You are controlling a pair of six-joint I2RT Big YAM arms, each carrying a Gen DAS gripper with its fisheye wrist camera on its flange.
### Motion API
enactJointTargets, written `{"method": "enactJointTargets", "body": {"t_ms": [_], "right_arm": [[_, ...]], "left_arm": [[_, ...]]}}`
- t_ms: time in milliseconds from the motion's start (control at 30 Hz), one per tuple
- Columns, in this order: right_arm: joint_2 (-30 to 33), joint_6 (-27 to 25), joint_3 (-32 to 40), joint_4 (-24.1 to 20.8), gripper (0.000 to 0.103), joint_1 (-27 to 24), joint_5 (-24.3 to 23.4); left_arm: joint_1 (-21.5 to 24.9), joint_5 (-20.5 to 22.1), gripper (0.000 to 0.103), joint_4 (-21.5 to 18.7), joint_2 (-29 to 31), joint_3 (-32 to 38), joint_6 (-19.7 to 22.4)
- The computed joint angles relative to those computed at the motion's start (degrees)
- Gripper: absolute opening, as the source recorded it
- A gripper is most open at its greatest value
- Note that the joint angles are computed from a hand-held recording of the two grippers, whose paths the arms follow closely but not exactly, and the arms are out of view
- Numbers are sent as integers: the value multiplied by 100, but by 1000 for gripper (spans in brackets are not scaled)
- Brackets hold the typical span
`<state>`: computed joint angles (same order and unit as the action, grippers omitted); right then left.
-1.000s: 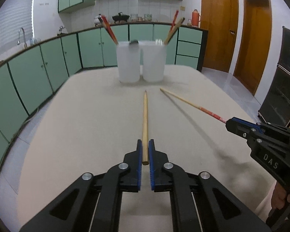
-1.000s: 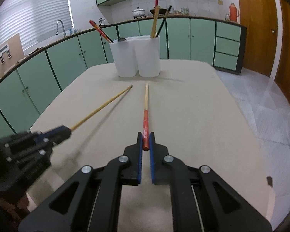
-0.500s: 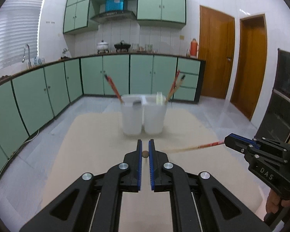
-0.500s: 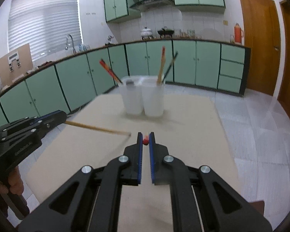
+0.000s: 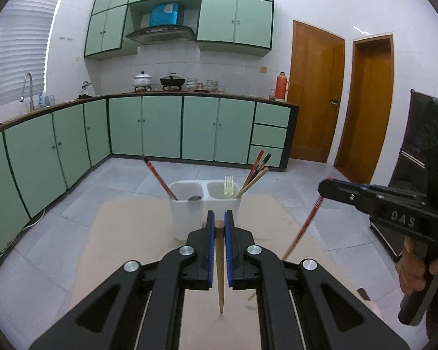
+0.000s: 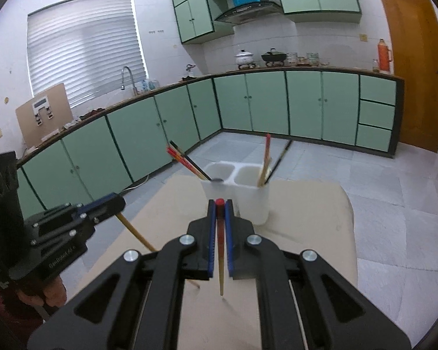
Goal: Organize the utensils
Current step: 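Carry both chopsticks to the white holder and release them into it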
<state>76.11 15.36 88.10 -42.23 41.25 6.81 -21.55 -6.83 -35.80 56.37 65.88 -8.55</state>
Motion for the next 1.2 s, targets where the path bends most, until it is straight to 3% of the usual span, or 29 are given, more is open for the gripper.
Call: {"method": "enactJointTargets", "body": {"t_ms": [300, 767, 900, 1200], "right_arm": [[486, -398, 1113, -125, 5, -270, -282], [2274, -950, 4010, -916, 5, -698, -193], [2676, -854, 4359, -1106, 5, -820, -210], [3117, -611, 4426, -1215, 5, -862, -200]], "left_arm": [[272, 219, 6, 233, 437, 782, 256], [595, 100, 6, 743, 1888, 2768, 742], [677, 171, 6, 633, 2189, 2919, 675], [748, 147, 6, 547, 2575, 2743, 597]]}}
